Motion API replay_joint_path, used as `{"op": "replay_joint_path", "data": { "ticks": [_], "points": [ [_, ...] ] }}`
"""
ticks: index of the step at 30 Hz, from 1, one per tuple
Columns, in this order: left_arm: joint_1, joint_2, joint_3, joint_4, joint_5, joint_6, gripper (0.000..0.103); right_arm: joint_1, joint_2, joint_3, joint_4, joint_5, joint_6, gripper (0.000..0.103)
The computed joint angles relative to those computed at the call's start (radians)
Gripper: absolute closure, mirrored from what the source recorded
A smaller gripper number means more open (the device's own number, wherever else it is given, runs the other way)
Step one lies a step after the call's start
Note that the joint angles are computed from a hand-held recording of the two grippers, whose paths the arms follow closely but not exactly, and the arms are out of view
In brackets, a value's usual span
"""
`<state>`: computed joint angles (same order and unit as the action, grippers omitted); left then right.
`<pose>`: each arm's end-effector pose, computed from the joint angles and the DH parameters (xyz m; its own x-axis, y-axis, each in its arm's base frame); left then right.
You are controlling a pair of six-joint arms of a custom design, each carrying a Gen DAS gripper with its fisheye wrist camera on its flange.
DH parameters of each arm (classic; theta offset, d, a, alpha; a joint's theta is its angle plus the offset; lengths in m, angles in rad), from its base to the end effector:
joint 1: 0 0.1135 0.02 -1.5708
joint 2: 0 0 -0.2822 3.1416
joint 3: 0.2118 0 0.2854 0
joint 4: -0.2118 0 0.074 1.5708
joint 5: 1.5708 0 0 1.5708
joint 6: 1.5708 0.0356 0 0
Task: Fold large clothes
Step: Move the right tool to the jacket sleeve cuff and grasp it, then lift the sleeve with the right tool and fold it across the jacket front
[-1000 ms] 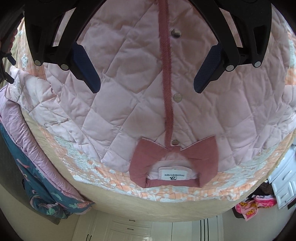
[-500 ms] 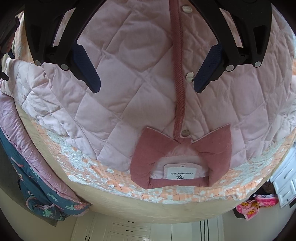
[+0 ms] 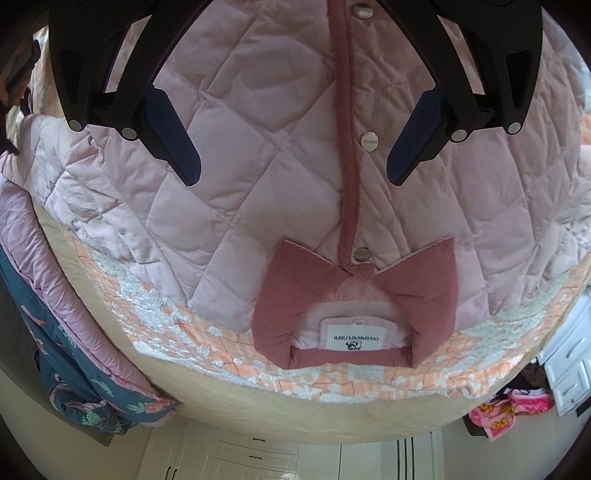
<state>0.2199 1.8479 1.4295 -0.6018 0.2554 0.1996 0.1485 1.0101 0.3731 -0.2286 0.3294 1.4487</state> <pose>0.4248 0.0857 0.2340 -0.8314 0.0107 -0.5555 0.0845 0.9906 -0.1073 0.1992 0.0182 0.1528 -0.0248 0.9459 -0.3234 0.7557 0.2296 0.6134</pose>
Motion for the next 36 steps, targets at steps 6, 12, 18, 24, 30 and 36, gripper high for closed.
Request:
{"op": "replay_joint_path", "data": {
  "ticks": [6,12,18,24,30,36],
  "points": [
    [0.018,-0.033,0.011,-0.03,0.022,0.014,0.008,0.062,-0.142,-0.002,-0.048,0.065,-0.065,0.077],
    [0.047,-0.063,0.041,-0.075,0.051,0.025,0.008,0.216,-0.151,0.159,-0.163,0.213,-0.156,0.083],
    [0.103,-0.097,0.084,-0.127,0.09,0.06,0.008,0.374,-0.062,0.364,-0.223,0.342,-0.248,0.085],
    [0.183,-0.105,0.155,-0.193,0.157,0.097,0.008,0.483,0.083,0.576,-0.239,0.407,-0.315,0.086],
    [0.251,-0.13,0.179,-0.19,0.189,0.149,0.008,0.561,0.221,0.77,-0.256,0.456,-0.387,0.086],
    [0.323,-0.113,0.219,-0.22,0.248,0.182,0.008,0.641,0.366,0.963,-0.268,0.48,-0.46,0.087]
  ]
}}
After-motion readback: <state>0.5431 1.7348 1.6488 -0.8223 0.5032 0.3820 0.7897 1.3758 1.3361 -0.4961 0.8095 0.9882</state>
